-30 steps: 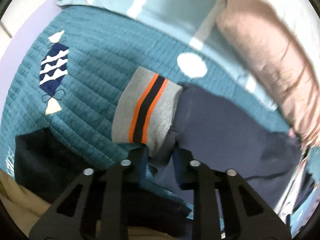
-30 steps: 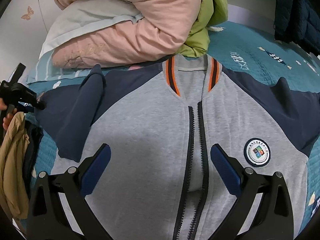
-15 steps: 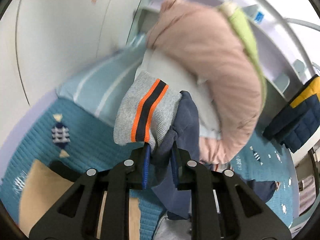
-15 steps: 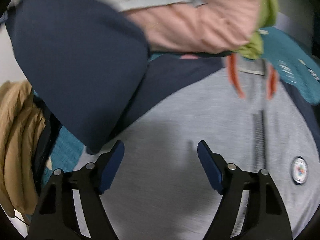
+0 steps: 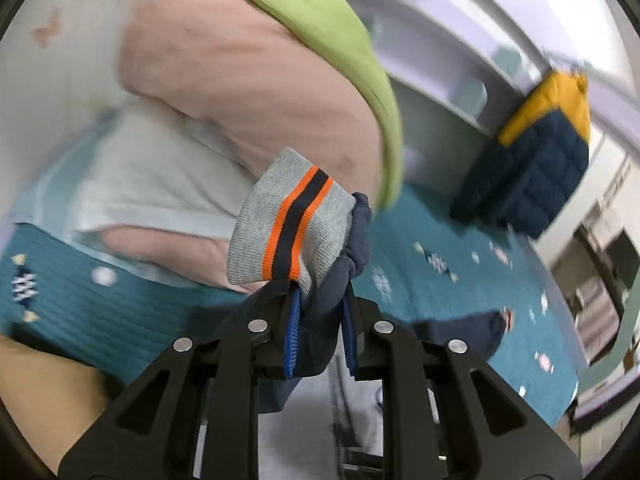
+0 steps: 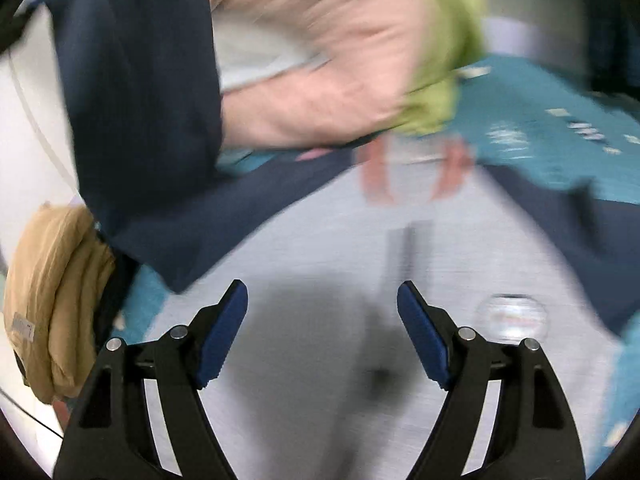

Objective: Fold large clothes
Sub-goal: 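Lift the cuff with the left tool and lay the sleeve across the jacket body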

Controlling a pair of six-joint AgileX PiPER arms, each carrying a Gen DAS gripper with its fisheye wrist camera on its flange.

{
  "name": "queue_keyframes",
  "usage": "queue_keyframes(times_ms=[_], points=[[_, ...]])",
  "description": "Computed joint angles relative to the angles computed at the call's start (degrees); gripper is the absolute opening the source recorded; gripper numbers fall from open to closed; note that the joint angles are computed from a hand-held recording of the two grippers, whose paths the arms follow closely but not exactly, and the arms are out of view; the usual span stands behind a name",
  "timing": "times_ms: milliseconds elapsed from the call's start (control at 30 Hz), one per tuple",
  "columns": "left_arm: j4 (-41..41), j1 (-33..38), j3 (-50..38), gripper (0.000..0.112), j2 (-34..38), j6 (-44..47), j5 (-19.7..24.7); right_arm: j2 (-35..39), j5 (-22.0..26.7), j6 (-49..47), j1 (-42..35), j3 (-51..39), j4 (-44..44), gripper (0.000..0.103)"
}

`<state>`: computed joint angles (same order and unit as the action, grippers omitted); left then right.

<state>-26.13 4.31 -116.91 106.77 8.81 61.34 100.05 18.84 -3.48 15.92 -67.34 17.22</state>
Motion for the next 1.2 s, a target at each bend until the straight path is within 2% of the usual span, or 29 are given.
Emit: queue_keyframes(times_ms=[133,267,367,467,567,633,700,733,767,800,833,900,967,1000,1133,1200], points=[[5.87,-11.57,2.43,0.018,5.52,-4.3,-4.26,-9.01,-1.03,-13.9,-14.38,8.97,11.43,0.075],[10.21,-19.85,-0.43,0.018,13.64,-10.03,-5.74,-11.51,0.63,-28.22,-28.28,13.23,23.53,0.078],[13.52,-24.57,-3.58,0.018,19.94,-14.44,-6.32,-9.17,3.01,-36.89,-36.64,13.21,31.32,0.078],[14.36,-26.75,-3.35,0.018,23.27,-16.32,-6.9,-5.81,4.96,-40.33,-42.17,11.36,34.07,0.078],[15.94,-28.94,-5.98,0.022,27.04,-17.05,-5.01,-3.17,6.83,-45.49,-46.7,10.7,39.06,0.078],[15.66,-29.49,-5.33,0.026,27.78,-16.76,-5.15,-0.62,8.44,-46.64,-49.25,8.5,40.3,0.078],[9.49,-28.49,-3.28,0.037,27.12,-12.52,-6.33,1.78,10.08,-47.23,-51.78,6.21,40.87,0.078],[4.88,-27.66,-1.44,0.055,26.23,-8.57,-7.25,2.39,10.64,-47.22,-52.57,5.52,40.86,0.078],[2.57,-27.29,1.53,0.064,24.41,-6.2,-9.55,4.12,11.1,-45.97,-53.37,3.48,39.87,0.078],[-1.1,-26.81,4.99,0.065,22.27,-2.07,-12.78,5.09,11.52,-45.62,-53.98,2.28,39.67,0.078],[-2.48,-26.83,6.17,0.07,21.25,-0.1,-14.06,6.48,12.08,-44.72,-54.43,0.48,39.36,0.078],[1.65,-27.87,7.24,0.073,20.54,-2.56,-16.61,8.31,12.08,-43.53,-55.02,-2.16,38.44,0.078],[11.8,-29.92,1.68,0.073,24.09,-10.6,-13.09,11.28,14.88,-44.22,-56.71,-6.07,41.02,0.078],[14.35,-30.49,-0.27,0.073,25.6,-12.7,-11.48,13.72,17.0,-42.1,-57.9,-9.28,41.48,0.078],[19.52,-31.93,-6.15,0.073,32.12,-17.63,-6.17,20.77,19.24,-33.78,-60.07,-20.17,38.86,0.078],[20.09,-32.11,-5.44,0.074,32.61,-17.92,-6.74,25.0,22.22,-31.14,-61.15,-26.21,38.85,0.078]])
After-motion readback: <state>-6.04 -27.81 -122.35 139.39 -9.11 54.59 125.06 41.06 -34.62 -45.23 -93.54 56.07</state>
